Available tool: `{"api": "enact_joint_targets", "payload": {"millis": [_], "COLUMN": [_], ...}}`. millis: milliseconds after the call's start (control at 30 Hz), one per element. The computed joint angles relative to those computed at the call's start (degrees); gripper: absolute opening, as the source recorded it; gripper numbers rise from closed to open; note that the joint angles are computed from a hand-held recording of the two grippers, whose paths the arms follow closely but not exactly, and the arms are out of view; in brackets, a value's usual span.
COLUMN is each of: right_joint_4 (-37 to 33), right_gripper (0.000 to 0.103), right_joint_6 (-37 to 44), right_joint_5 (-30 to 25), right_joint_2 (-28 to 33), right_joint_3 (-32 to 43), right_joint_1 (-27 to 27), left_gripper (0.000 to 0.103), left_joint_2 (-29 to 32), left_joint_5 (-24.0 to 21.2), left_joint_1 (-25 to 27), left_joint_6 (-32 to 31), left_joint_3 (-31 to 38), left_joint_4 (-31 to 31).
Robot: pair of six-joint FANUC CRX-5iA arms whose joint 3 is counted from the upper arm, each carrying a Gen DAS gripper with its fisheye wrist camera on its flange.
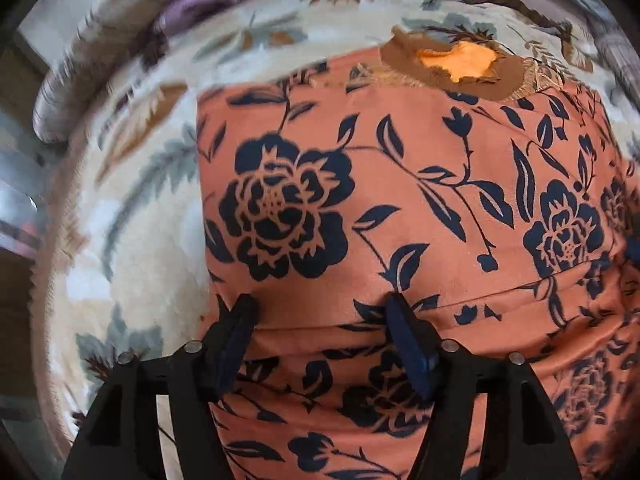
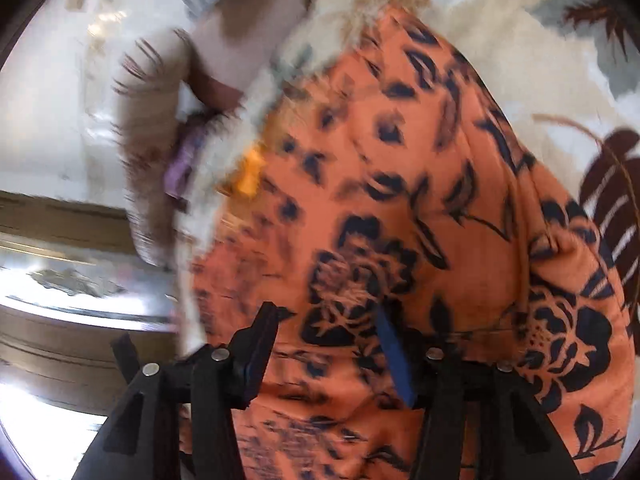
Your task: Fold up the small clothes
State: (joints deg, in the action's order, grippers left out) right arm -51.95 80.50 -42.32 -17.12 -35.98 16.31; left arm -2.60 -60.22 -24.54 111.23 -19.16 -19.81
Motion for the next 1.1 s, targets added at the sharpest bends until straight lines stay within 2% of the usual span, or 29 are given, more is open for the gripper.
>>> {"api": "enact_joint_targets", "payload": {"millis": [67, 133, 233, 400, 500, 667, 767, 1100], "right_joint_4": [1.87, 5.64, 11.84, 35.96, 41.69, 55.77, 58.3, 48.56], "right_gripper": [0.054, 0.054, 0.056, 0.056, 0.056, 0.056, 0.056, 0.056], "right_joint_6": [-1.79, -5.72, -11.45, -35.57, -42.54, -57.96, -59.09, -46.36], "right_joint_5": [0.17, 2.13, 3.61, 8.8, 9.51, 10.98, 11.69, 14.28], "right_joint_2": [-1.49, -4.53, -9.21, -17.08, -19.28, -23.76, -21.79, -12.58], "right_joint_3": [-0.46, -1.6, -3.11, -9.31, -11.54, -16.04, -15.39, -9.12], "right_joint_1": [0.65, 3.31, 7.86, 24.63, 28.14, 34.35, 35.35, 31.97], "left_gripper": [0.069, 0.069, 0.069, 0.069, 0.069, 0.069, 0.069, 0.069], "left_joint_2": [-0.33, -2.61, -6.13, -10.21, -11.03, -10.13, -9.35, -3.62], "left_joint_5": [-2.48, -2.31, -4.13, -6.35, -8.13, -10.66, -11.18, -9.26], "left_joint_1": [-1.15, -2.01, -7.21, -13.45, -17.57, -22.0, -21.92, -18.14], "left_joint_6": [0.53, 0.24, 4.83, 11.37, 14.83, 18.58, 19.08, 20.57], "left_joint_3": [0.99, 0.09, 0.31, -0.17, 0.3, 2.38, 3.4, 5.77], "left_joint_4": [-0.24, 0.32, -4.36, -7.24, -10.09, -15.91, -17.67, -19.58]}}
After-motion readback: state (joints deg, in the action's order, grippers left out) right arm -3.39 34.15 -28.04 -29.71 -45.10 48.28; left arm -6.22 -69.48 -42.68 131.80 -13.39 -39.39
